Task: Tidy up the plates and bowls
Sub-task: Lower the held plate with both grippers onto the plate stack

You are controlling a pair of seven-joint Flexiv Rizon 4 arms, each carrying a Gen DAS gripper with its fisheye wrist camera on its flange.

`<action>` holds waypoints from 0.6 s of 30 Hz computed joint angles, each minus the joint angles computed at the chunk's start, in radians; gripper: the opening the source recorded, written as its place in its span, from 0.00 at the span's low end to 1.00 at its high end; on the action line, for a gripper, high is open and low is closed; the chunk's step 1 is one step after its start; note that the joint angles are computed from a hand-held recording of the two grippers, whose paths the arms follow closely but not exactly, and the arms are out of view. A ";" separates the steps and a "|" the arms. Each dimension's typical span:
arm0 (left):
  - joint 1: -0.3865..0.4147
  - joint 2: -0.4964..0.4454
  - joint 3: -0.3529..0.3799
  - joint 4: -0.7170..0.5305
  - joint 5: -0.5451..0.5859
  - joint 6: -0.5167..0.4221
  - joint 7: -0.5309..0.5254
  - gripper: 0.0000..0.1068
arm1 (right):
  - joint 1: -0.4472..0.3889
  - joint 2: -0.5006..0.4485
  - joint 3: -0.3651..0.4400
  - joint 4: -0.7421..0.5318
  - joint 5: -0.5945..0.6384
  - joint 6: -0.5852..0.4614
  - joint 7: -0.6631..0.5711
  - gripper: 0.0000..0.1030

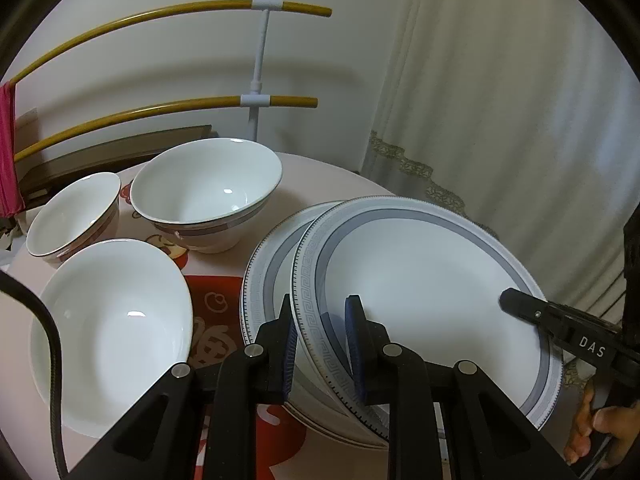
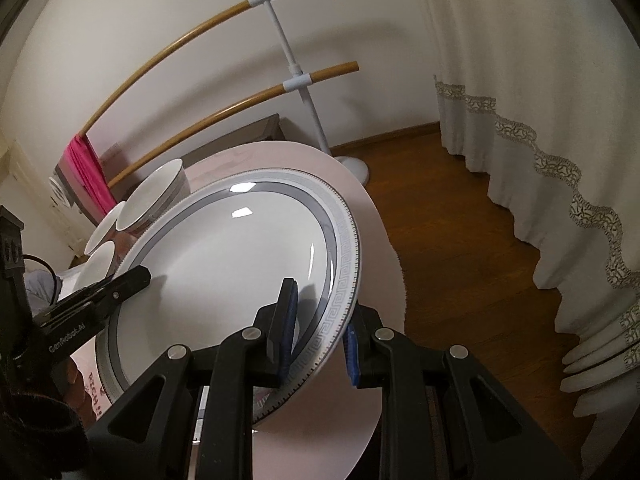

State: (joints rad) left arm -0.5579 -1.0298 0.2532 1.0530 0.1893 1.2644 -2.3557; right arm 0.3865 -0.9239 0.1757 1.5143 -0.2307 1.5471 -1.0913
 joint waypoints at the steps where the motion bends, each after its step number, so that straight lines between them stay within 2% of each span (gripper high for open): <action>1: 0.002 0.000 -0.004 -0.002 -0.002 -0.003 0.001 0.18 | 0.012 0.005 -0.011 0.006 0.001 0.000 0.007 0.20; 18: -0.019 0.028 0.014 0.030 0.029 -0.037 -0.058 0.18 | 0.072 -0.008 -0.069 -0.063 -0.004 -0.121 0.090 0.24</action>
State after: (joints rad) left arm -0.5773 -1.0016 0.2673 1.0829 0.2185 1.2270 -2.4134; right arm 0.4580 -0.9317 0.1065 1.4512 -0.2348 1.4264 -1.0012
